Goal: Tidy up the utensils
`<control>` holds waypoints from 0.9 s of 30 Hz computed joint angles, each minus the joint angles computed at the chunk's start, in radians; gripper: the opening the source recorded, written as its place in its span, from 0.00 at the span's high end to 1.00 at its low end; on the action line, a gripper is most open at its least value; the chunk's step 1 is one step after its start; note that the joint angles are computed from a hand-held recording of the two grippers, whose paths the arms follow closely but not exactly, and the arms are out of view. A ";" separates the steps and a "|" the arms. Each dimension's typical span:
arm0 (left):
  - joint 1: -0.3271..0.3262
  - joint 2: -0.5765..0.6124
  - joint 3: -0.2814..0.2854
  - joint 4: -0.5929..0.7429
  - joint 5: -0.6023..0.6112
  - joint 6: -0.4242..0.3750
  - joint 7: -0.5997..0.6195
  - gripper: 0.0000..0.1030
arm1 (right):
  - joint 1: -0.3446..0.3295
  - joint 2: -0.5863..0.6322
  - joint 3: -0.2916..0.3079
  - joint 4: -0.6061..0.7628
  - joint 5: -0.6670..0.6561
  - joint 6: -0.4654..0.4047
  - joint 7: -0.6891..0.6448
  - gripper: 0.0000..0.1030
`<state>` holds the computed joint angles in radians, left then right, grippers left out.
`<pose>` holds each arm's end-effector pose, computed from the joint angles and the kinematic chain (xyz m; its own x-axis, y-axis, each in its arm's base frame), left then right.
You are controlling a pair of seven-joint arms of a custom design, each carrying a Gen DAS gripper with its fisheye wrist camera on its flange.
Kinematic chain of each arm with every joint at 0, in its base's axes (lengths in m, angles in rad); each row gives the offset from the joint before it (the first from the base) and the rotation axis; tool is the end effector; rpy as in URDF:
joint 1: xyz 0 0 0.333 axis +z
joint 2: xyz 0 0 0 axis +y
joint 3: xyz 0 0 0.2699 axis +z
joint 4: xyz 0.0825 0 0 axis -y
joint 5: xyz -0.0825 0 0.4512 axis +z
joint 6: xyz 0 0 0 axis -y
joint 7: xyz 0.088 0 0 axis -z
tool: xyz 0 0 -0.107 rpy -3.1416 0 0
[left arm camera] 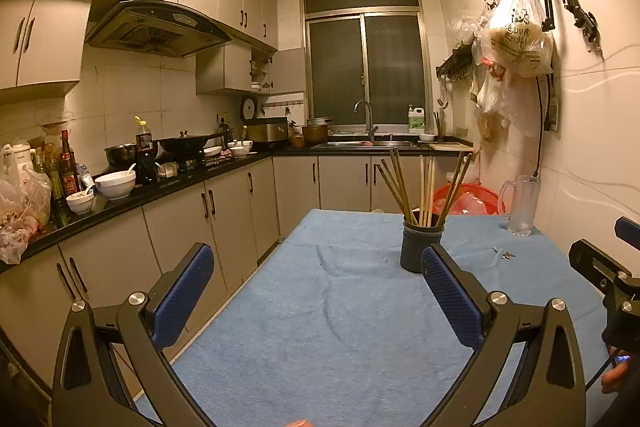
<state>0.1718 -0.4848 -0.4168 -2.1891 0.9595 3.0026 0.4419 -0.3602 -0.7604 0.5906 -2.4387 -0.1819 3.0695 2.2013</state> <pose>0.5052 -0.2214 0.6215 -0.0497 -0.9977 -0.0470 -0.2173 0.0567 -0.9745 0.4683 0.1758 0.6131 -0.0356 -0.9987 -0.0377 -0.2401 0.0452 -0.9697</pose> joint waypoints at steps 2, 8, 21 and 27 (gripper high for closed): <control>-0.005 -0.001 0.003 0.000 -0.004 -0.003 0.003 0.00 | 0.001 -0.002 0.000 -0.002 0.000 -0.001 0.002 0.00; -0.006 -0.005 0.004 -0.003 -0.007 0.001 0.002 0.00 | 0.001 -0.006 0.000 -0.005 -0.003 -0.002 0.006 0.00; -0.014 -0.006 0.008 -0.007 -0.021 -0.003 0.012 0.00 | 0.006 -0.008 -0.004 -0.007 -0.007 -0.007 0.011 0.00; -0.010 -0.009 0.006 -0.013 -0.028 0.002 0.018 0.00 | 0.004 -0.006 -0.003 -0.004 -0.009 -0.009 0.013 0.00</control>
<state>0.1617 -0.4942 -0.4106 -2.2021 0.9319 3.0045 0.4596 -0.3565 -0.7668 0.5872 -2.4428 -0.1904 3.0600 2.2148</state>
